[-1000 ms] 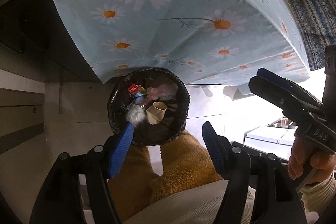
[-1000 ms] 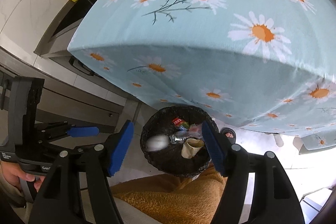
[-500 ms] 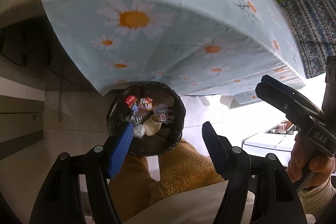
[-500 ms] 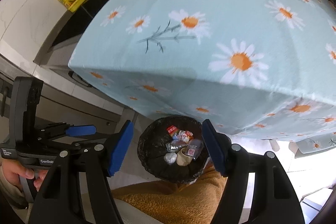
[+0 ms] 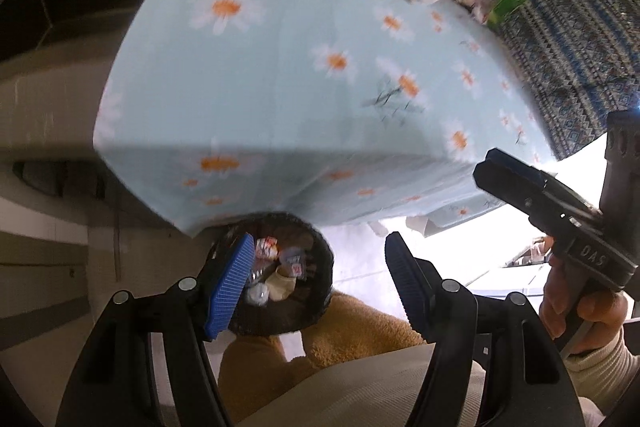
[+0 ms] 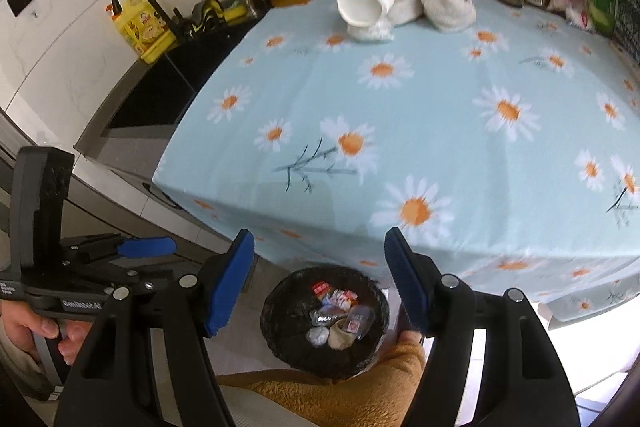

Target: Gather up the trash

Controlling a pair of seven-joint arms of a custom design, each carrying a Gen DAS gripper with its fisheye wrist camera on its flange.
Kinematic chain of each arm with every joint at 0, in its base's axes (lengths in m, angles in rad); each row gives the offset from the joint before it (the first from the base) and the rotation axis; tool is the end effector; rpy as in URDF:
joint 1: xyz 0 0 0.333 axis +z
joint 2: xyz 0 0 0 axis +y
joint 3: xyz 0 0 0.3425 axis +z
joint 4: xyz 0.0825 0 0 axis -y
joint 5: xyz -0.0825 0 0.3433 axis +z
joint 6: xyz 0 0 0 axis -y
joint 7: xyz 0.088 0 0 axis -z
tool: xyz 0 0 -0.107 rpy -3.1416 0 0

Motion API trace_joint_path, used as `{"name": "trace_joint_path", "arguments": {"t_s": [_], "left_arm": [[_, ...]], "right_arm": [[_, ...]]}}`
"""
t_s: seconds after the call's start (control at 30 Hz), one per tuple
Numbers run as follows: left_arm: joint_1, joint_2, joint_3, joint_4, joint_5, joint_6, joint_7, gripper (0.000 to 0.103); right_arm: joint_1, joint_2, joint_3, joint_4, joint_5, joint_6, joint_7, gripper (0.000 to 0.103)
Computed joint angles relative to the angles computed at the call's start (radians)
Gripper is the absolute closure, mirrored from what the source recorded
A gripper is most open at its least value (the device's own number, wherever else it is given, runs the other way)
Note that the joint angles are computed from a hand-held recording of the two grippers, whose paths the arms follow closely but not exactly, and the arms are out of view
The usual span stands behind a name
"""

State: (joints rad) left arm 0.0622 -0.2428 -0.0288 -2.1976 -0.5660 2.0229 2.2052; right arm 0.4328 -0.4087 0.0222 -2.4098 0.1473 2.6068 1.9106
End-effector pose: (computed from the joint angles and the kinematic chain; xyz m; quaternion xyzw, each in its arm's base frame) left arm 0.4463 -0.0172 0.5405 0.5483 -0.7968 0.2411 0.0801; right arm 0.3773 0.1826 0.5738 -0.6784 0.6698 -0.0661 0.2945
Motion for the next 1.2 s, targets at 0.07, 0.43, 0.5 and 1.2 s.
{"name": "trace_joint_path", "arguments": {"t_s": [0.07,0.43,0.5,1.2], "left_arm": [[-0.006,0.001,-0.003,0.015,-0.016,0.007,-0.003,0.037],[-0.060,0.049,-0.061,0.123,0.000,0.130,-0.090,0.028],[-0.073,0.062,-0.064,0.149,0.000,0.139,-0.107,0.028],[-0.186,0.297,-0.146,0.467,0.343,0.255,-0.468,0.012]], "right_arm": [[-0.009,-0.006,-0.005,0.004,-0.010,0.000,-0.006,0.035],[-0.029,-0.007,-0.080,0.031,0.016,0.023,-0.122,0.028],[-0.034,0.001,-0.095,0.044,0.031,0.027,-0.163,0.026],[-0.162,0.279,-0.208,0.361,0.437,-0.060,-0.773,0.014]]}}
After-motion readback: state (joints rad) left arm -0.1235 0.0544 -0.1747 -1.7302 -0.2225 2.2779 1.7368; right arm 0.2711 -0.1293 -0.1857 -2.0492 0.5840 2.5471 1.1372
